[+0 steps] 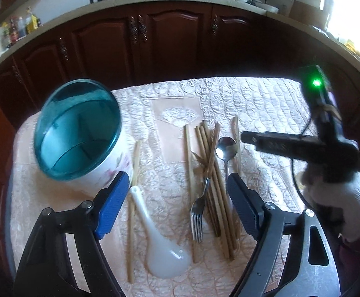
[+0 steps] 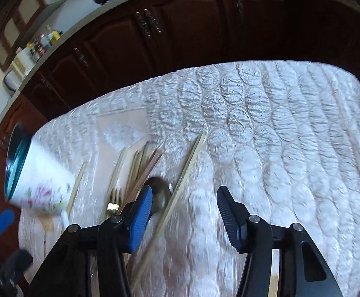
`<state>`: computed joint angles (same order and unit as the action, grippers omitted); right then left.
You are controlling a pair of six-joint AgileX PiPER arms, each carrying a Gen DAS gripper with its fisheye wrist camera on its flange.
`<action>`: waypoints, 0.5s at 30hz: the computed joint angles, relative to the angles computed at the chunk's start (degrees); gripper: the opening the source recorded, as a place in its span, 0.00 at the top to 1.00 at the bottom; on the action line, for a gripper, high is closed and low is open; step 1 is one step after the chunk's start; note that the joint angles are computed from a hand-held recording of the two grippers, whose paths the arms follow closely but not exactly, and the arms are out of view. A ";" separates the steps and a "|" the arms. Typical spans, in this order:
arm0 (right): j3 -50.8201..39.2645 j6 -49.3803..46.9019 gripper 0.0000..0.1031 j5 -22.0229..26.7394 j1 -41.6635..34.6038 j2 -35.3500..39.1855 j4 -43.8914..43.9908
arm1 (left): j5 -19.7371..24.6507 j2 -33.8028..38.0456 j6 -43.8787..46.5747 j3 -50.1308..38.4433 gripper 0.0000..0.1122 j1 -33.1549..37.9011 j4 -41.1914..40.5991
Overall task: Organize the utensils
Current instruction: 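Grasp the gold fork with the left tool while the right tool grasps a wooden chopstick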
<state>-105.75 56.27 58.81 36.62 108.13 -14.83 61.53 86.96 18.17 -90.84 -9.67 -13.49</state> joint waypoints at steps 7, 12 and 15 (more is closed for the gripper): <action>-4.35 -4.97 0.71 0.21 -5.72 5.97 6.11 | 4.19 7.83 -2.54 -9.93 0.30 -4.34 4.03; -0.14 -7.58 0.89 -2.77 -6.69 3.13 6.99 | 5.43 11.73 -4.93 -14.29 0.31 -7.86 7.69; 6.07 -7.46 0.89 -4.69 -6.73 -1.39 6.56 | 6.55 14.91 -6.69 -17.61 0.34 -9.97 9.09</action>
<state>-99.68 48.81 54.12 29.89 106.74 -8.26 68.08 101.88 11.48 -108.46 -19.64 -4.40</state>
